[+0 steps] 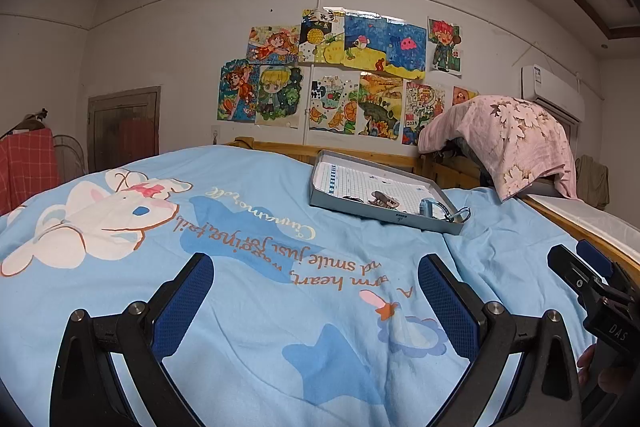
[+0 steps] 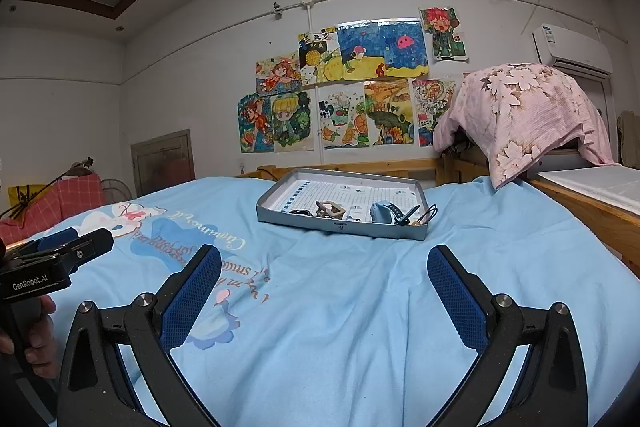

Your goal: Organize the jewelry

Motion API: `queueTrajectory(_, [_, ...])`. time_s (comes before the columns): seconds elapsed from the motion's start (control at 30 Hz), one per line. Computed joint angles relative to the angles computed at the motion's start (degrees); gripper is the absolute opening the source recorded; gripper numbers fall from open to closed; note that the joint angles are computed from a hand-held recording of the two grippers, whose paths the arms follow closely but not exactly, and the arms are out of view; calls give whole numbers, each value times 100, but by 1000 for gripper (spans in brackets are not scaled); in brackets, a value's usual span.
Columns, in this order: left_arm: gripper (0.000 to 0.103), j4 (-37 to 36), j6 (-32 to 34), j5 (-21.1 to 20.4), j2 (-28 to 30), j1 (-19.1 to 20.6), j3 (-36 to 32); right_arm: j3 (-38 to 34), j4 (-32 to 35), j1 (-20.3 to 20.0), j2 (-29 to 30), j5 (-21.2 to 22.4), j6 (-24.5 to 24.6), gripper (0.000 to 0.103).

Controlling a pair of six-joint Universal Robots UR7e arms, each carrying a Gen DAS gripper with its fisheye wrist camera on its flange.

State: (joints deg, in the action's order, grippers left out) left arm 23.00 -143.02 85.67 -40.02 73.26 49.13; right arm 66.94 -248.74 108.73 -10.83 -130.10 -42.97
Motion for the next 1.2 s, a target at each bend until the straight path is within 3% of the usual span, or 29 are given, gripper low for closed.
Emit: queueTrajectory(1.2, [103,123,-28,38,63,65,-135,-99,53,8,84,-18,35,101])
